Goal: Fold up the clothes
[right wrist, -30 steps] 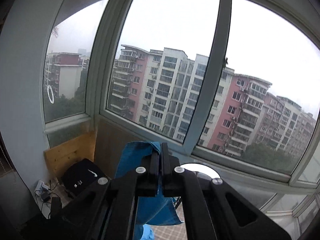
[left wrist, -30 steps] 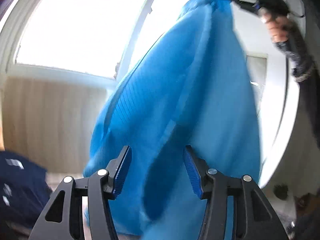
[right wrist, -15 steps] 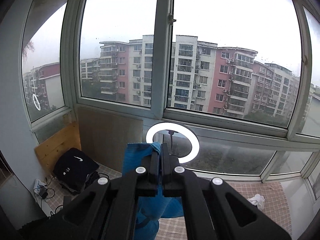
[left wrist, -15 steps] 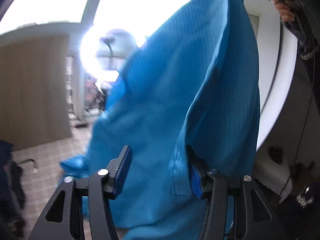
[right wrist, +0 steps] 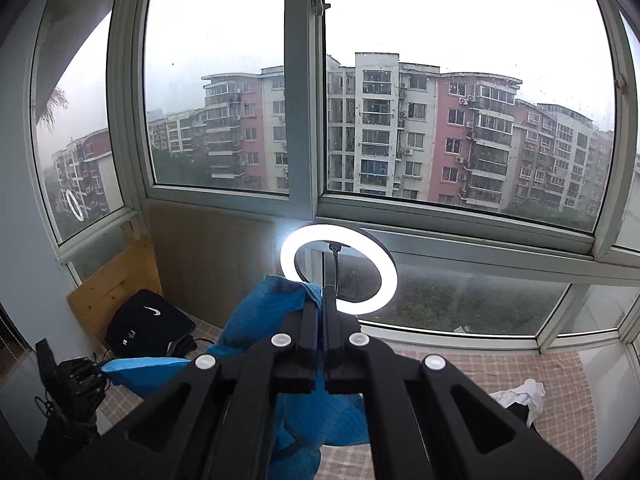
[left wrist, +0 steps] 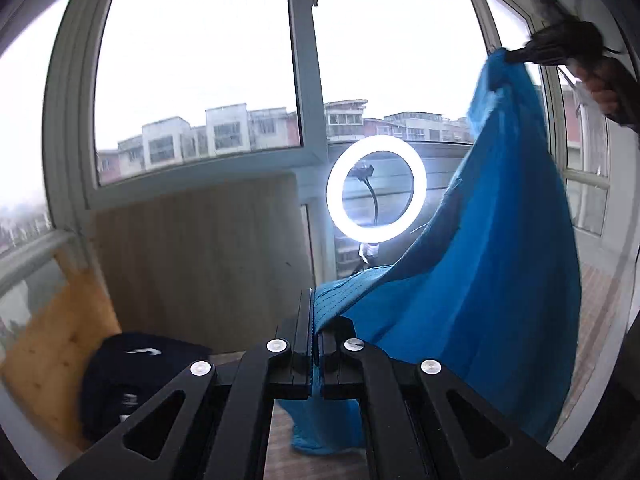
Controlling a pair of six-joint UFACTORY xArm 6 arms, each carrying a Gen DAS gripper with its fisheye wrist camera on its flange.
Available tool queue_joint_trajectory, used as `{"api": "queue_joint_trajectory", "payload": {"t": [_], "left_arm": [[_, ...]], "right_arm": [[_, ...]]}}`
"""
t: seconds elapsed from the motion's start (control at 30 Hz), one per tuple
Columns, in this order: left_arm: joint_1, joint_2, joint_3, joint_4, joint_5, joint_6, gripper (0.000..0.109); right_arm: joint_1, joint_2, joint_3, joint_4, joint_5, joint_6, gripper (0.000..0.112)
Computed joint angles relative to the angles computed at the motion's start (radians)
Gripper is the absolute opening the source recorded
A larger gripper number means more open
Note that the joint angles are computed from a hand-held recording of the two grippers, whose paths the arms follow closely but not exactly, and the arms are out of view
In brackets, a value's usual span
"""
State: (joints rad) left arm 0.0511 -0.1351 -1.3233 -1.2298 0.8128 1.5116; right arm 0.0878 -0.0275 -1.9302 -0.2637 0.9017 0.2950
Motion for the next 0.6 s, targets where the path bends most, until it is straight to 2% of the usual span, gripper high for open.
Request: {"api": "queue_joint_trajectory", "payload": {"t": [0.07,0.13,0.17,0.27,0.33,0.43,0.53,0.6], "left_arm": [[-0.022,-0.106,0.138,0.033,-0.005,0.008,0.001],[-0.082,-0.207,0.303,0.101,-0.023,0.006,0.001],[-0.144,-0.213,0.384,0.099,-0.074,0.019,0.003],[-0.305,-0.268,0.571,0.197,-0.192,-0.058,0.005],[-0.376,-0.261,0.614,0.223,-0.262,-0.134,0.008],[-0.474,-0.230,0.654,0.250,-0.355,-0.252,0.020],[-0.509,-0.240,0.689,0.250,-0.404,-0.342,0.024],[-0.537,-0.240,0.711,0.212,-0.465,-0.347,0.030]], "right_arm": [[-0.015,0.032,-0.038,0.049,-0.003,-0.041,0.001],[-0.025,0.064,-0.075,0.103,0.001,-0.087,0.001],[-0.030,0.079,-0.092,0.135,0.005,-0.114,0.001],[-0.039,0.106,-0.119,0.194,0.023,-0.183,0.001],[-0.047,0.114,-0.124,0.232,0.032,-0.223,0.001],[-0.064,0.110,-0.113,0.291,0.039,-0.281,0.001],[-0.086,0.084,-0.077,0.342,0.031,-0.330,0.001],[-0.103,0.074,-0.060,0.386,0.026,-0.358,0.001]]}}
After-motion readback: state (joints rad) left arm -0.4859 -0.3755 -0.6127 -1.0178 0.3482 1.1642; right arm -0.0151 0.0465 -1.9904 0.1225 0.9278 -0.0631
